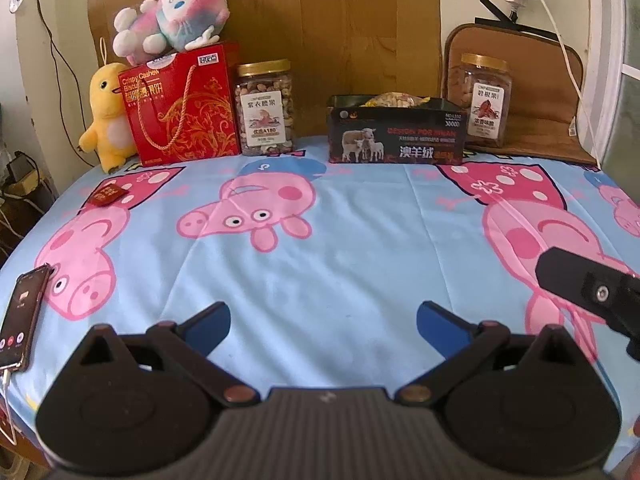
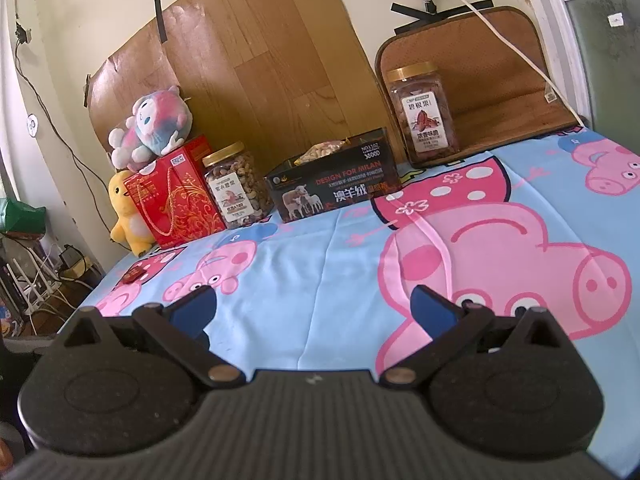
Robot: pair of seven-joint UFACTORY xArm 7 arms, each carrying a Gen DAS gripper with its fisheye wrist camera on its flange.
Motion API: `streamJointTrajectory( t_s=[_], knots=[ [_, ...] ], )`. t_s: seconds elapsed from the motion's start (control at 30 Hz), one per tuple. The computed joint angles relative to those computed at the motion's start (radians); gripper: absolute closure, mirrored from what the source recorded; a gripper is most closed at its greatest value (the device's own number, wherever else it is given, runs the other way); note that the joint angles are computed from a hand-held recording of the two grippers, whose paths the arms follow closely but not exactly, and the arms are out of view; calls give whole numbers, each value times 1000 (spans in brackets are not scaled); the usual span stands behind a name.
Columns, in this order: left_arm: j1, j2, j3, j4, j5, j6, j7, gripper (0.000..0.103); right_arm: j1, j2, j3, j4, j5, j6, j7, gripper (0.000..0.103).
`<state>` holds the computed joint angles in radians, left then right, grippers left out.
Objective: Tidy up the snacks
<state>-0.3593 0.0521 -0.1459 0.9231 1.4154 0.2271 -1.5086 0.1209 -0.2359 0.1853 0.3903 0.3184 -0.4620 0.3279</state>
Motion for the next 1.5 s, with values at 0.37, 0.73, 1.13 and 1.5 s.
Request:
streamJointTrajectory(
  t_s=[0.37,0.73,1.13,1.5],
  knots=[
    [1,-4,1,-11,-34,-18,48,0,-3,-12,4,-10,1,2,9,0],
    [6,-11,1,-16,-2,-18,12,0,-9,-21,15,-16,11,-1,4,0],
    [16,-15,2,-18,-8,-37,5,0,-14,-25,22,-16,15,9,0,0],
    [22,-22,-3,-19,40,-41,-31,0,-14,-21,35,-13,36,6,-14,0]
  ],
)
